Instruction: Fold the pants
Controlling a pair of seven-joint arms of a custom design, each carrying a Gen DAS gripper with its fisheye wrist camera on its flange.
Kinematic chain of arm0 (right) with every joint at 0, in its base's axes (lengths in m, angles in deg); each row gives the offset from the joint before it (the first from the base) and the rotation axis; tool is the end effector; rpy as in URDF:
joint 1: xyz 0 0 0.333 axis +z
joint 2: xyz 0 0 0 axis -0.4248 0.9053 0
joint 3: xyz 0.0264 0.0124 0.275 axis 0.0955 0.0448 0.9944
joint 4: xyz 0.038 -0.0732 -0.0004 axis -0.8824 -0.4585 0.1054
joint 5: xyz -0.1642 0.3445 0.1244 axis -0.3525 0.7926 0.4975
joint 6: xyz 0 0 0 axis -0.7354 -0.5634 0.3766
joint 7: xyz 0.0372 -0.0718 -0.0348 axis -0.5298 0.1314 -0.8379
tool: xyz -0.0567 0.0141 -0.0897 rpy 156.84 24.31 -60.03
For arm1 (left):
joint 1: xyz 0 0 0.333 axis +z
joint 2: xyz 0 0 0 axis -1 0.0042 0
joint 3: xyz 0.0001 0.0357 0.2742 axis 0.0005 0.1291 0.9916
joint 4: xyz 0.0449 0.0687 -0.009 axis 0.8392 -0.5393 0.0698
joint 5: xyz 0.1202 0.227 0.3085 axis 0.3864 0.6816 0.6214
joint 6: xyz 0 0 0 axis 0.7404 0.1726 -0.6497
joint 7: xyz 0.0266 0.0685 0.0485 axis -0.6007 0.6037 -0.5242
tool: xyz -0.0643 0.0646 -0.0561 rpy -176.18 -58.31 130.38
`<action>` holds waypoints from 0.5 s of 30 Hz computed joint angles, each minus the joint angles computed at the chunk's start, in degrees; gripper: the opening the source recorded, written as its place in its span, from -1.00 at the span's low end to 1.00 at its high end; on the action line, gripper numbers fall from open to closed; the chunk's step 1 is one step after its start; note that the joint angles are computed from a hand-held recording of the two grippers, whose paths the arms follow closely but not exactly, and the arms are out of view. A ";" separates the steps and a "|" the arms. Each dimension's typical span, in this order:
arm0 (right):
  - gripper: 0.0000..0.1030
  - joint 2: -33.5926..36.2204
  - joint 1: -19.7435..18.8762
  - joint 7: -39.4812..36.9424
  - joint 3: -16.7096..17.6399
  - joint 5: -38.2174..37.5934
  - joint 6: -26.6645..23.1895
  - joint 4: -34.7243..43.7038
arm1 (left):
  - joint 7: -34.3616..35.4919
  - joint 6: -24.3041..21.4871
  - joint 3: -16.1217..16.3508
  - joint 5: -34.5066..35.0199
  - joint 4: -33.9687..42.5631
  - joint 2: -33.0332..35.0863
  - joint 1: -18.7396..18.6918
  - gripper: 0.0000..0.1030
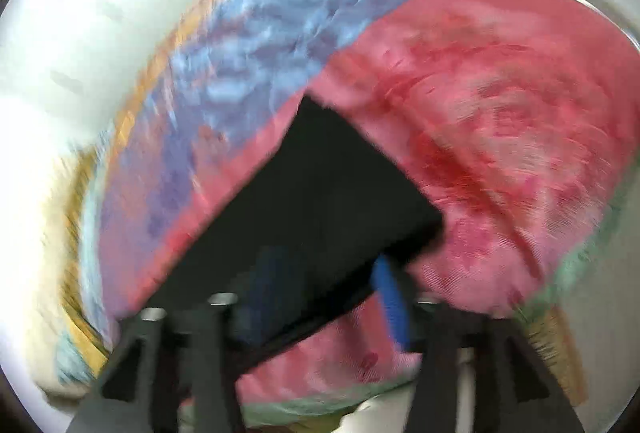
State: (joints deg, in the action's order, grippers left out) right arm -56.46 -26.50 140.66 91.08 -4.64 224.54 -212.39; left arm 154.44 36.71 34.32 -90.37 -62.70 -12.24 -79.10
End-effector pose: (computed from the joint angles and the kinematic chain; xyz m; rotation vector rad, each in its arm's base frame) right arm 0.3772 0.0143 0.5475 -0.7451 2.3110 -0.1083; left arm 0.5671 0.0976 0.5332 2.2320 -2.0152 0.8414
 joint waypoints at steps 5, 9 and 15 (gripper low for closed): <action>0.24 -2.92 2.84 -0.64 -4.01 6.03 1.26 -3.40 | 0.46 1.06 0.47 -1.19 -1.26 -2.30 0.09 -0.06; 0.25 3.70 3.57 -2.89 -4.61 7.96 2.49 -1.27 | 1.35 2.80 0.71 -1.62 -1.61 -3.16 -0.60 -0.06; -0.74 7.35 1.75 -1.92 -3.04 7.40 4.32 0.18 | 2.32 3.68 1.21 -2.04 -1.13 -3.62 -1.16 -0.05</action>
